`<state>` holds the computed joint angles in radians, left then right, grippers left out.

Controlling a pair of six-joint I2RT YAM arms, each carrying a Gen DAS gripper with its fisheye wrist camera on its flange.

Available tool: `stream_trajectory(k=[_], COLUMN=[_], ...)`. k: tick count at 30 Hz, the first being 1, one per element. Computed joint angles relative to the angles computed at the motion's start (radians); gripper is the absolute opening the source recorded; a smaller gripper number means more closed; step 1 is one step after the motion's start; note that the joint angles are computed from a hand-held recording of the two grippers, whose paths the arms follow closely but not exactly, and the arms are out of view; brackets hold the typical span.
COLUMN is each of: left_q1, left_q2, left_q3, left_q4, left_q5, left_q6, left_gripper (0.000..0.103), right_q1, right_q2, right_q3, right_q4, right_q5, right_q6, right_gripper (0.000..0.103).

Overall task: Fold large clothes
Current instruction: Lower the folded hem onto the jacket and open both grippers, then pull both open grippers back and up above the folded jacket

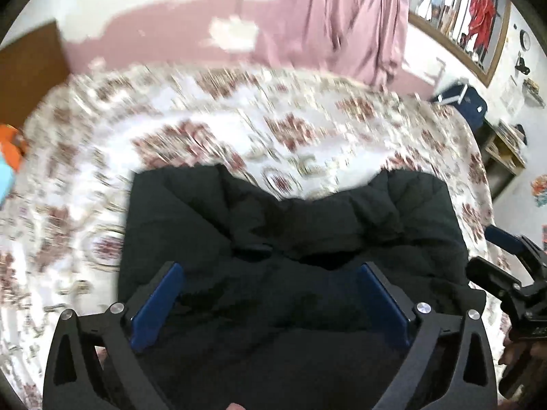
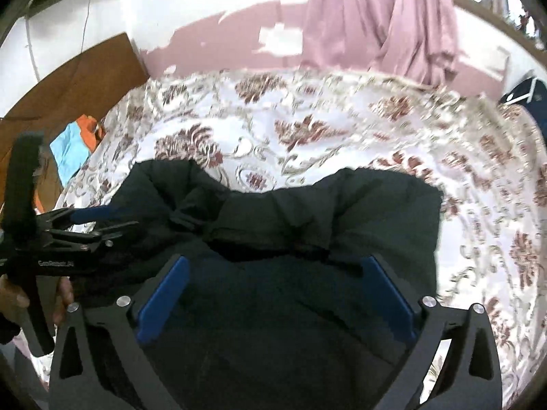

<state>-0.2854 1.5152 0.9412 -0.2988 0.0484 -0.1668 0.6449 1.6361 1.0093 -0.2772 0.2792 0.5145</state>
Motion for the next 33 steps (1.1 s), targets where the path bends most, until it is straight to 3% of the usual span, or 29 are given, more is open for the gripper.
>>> stream_trajectory(k=[5, 15, 18, 25, 30, 33], left_q1=[-0.017, -0.057, -0.081, -0.252, -0.344, -0.384], left_q2=[-0.243, -0.58, -0.701, -0.968, -1.07, -1.107], left_q3=[-0.139, -0.263, -0.324, -0.404, -0.406, -0.396], left_q4=[0.008, -0.216, -0.272, -0.503, -0.644, -0.706], left_q5=[-0.071, -0.101, -0.119, -0.273, -0.321, -0.341], left_q6=[-0.009, -0.059, -0.054, -0.054, -0.119, -0.162], left_gripper=[0.103, 0.103, 0.103, 0.103, 0.103, 0.103], right_q1=[0.085, 0.34, 0.445, 0.704, 0.854, 0.913], right_q2=[-0.132, -0.276, -0.287, -0.245, -0.186, -0.168], right_q3=[-0.091, -0.102, -0.088, -0.018, 0.035, 0.042], right_q4=[-0.009, -0.251, -0.356, -0.646, -0.831, -0.89], right_q5=[0.094, 0.324, 0.399, 0.53, 0.547, 0.54], right_q6=[0.058, 0.279, 0.398, 0.754, 1.031, 1.128], right_gripper=[0.101, 0.101, 0.101, 0.101, 0.101, 0.101])
